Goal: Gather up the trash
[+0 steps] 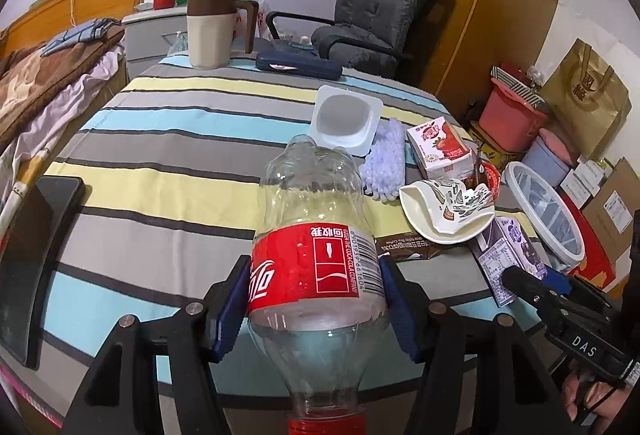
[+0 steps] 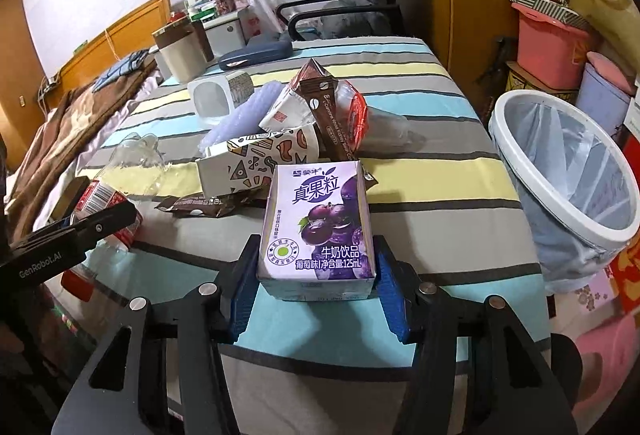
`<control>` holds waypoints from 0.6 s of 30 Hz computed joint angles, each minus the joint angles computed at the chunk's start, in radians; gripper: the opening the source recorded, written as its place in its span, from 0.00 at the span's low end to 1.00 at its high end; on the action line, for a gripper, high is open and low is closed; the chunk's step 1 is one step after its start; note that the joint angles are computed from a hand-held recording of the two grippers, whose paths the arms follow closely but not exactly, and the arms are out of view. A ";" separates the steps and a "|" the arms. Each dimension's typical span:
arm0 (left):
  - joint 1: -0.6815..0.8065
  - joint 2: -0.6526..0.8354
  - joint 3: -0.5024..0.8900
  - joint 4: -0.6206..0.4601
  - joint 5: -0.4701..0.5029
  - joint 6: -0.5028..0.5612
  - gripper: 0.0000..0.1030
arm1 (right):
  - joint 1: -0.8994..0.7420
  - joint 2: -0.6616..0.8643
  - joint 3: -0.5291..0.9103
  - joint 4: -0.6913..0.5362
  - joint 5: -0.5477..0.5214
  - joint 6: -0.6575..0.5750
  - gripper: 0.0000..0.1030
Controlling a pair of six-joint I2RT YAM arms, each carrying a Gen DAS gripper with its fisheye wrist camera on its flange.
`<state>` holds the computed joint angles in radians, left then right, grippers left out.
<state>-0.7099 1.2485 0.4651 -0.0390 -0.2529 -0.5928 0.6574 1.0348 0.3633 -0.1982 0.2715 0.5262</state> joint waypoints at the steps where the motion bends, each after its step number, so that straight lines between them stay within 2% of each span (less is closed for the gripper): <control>1: -0.009 -0.018 -0.007 -0.006 -0.011 -0.003 0.60 | -0.005 -0.019 -0.008 -0.004 -0.007 -0.002 0.53; 10: -0.111 -0.119 0.002 -0.077 -0.062 -0.043 0.60 | -0.016 -0.197 -0.018 -0.106 -0.006 -0.026 0.53; 18: -0.190 -0.081 0.086 -0.091 -0.095 -0.042 0.60 | -0.070 -0.308 -0.014 -0.161 -0.005 -0.070 0.53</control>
